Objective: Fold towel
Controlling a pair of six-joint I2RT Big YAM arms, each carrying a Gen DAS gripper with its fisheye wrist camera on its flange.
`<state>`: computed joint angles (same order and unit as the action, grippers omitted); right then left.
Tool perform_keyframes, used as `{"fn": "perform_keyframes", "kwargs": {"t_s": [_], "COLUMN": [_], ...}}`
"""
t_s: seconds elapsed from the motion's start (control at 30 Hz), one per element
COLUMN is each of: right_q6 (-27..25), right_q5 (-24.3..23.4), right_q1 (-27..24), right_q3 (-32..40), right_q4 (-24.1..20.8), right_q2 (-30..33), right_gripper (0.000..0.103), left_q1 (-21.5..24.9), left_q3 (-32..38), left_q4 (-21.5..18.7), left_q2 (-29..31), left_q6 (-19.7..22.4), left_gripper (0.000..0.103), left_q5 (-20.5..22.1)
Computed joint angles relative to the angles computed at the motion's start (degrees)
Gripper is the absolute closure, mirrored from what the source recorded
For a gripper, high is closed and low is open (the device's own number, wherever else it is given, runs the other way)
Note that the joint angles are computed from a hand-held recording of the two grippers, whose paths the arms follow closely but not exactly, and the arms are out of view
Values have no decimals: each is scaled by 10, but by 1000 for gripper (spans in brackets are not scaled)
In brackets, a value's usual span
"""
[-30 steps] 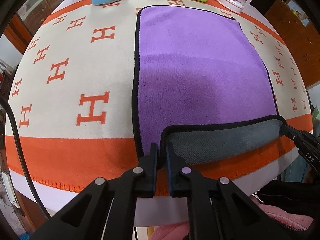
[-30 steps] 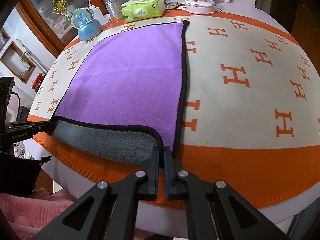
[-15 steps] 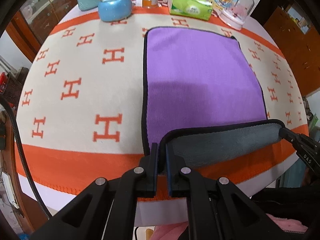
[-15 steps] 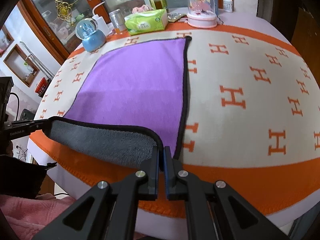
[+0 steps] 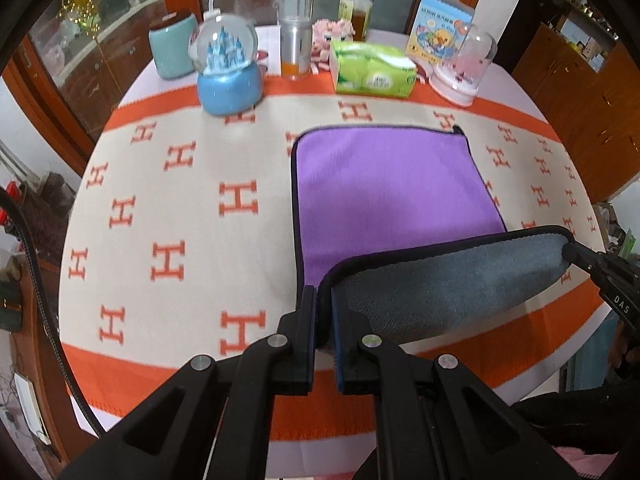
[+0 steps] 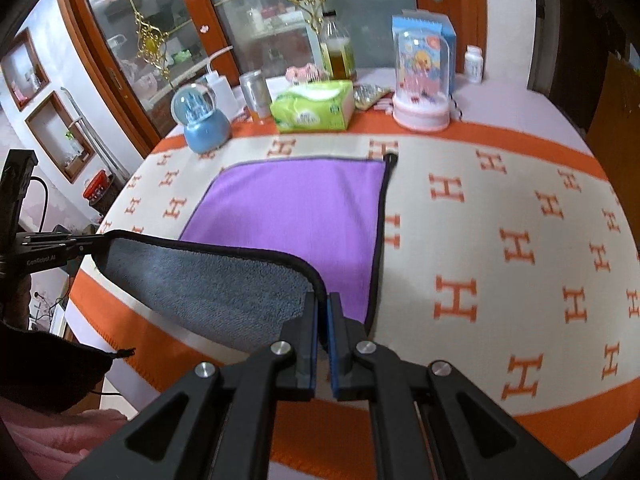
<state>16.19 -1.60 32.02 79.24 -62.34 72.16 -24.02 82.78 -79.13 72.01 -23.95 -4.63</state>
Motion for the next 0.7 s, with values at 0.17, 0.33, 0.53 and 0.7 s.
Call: {"fn": "perform_keyframes", "kwargs": {"t_s": [0.17, 0.33, 0.53, 0.7], "right_q6": [-12, -18, -24, -27], "right_q5": [5, 12, 23, 45], "right_q1": [-11, -19, -29, -32], "right_q3": [26, 48, 67, 71], "right_q4": [14, 31, 61, 98], "right_q2": [18, 37, 64, 85], "right_gripper": [99, 99, 99, 99], "left_q1": [15, 32, 50, 61], "left_q3": [33, 63, 94, 110], "left_q4": [10, 29, 65, 97], "left_q2": [22, 47, 80, 113], "left_q6": [26, 50, 67, 72], "left_gripper": [98, 98, 98, 98], "left_q5": [-5, -10, -12, -12]}}
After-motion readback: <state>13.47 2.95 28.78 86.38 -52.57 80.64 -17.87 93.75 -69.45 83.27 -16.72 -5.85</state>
